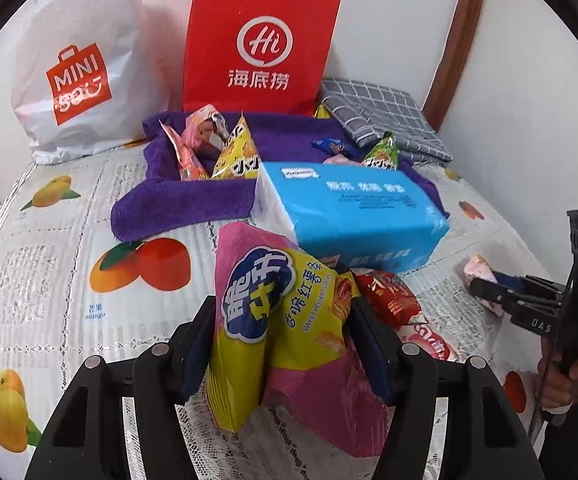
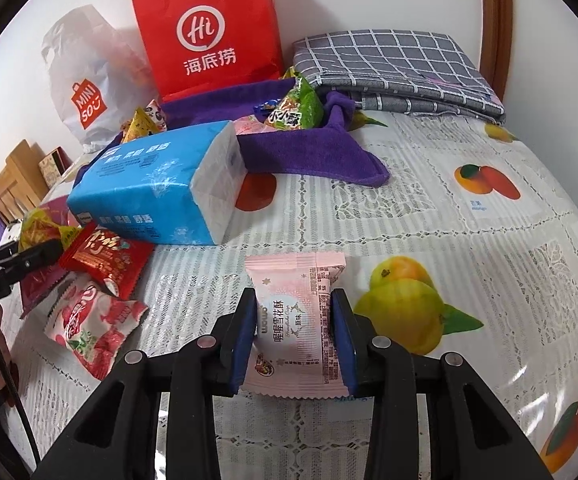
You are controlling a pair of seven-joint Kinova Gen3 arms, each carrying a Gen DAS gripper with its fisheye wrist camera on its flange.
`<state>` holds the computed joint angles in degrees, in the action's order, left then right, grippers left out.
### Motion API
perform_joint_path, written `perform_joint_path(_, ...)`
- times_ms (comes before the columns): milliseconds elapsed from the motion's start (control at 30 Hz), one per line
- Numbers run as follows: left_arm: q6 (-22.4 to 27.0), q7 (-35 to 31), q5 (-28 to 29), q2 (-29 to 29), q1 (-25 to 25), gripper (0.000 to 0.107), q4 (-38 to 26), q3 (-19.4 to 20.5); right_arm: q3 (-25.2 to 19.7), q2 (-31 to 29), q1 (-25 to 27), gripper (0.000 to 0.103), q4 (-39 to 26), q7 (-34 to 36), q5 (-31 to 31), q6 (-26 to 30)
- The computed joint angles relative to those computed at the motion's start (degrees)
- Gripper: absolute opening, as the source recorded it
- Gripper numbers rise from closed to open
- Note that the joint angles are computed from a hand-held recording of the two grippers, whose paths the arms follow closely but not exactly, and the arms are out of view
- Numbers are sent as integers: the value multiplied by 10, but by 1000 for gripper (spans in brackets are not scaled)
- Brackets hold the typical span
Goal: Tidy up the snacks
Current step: 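Carry the chip bag and pink pastry packet over the purple towel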
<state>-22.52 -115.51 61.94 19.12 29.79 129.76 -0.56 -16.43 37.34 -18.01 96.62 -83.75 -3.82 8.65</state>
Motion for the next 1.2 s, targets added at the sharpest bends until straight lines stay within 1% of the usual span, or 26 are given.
perform_joint_path(67, -9, 18, -15, -3, -3, 62, 5, 6, -1, -3, -1, 37, 4, 1, 1, -3)
perform_joint_path(100, -14, 37, -33, -5, -8, 62, 10, 11, -15, -2, 9, 37, 5, 4, -2, -1)
perform_joint_path(200, -26, 98, -93, -12, -23, 62, 24, 24, -80, 6, 61, 36, 4, 23, -18, 8)
perform_joint_path(233, -30, 110, -105, -13, -23, 62, 28, 24, -90, 6, 67, 36, 4, 29, -23, 10)
perform_joint_path(267, -35, 123, -118, -14, -23, 62, 32, 25, -91, 4, 64, 36, 5, 32, -26, 9)
perform_joint_path(333, -46, 145, -144, -17, -24, 62, 39, 27, -71, -9, 39, 36, 8, 30, -27, 5)
perform_joint_path(400, -49, 153, -155, -17, -20, 62, 40, 25, -67, -17, 28, 36, 11, 33, -26, 3)
perform_joint_path(633, -56, 158, -160, -17, -12, 62, 43, 20, -75, -45, 13, 36, 16, 50, -21, -6)
perform_joint_path(767, -61, 175, -173, -18, -15, 62, 47, 22, -66, -52, -2, 36, 6, 52, -20, -2)
perform_joint_path(867, -62, 186, -181, -18, -18, 62, 49, 24, -46, -56, -22, 36, -6, 49, -17, 5)
perform_joint_path(967, -65, 197, -191, -18, -21, 62, 52, 25, -47, -57, -24, 36, -15, 52, -18, 10)
perform_joint_path(1000, -64, 202, -196, -17, -23, 62, 51, 25, -49, -58, -23, 36, -18, 54, -19, 11)
perform_joint_path(1100, -49, 192, -188, -15, -19, 62, 43, 18, -49, -60, -25, 36, -26, 60, -20, 16)
perform_joint_path(1200, -39, 207, -212, -19, -31, 62, 41, 21, -44, -60, -31, 36, -35, 62, -22, 23)
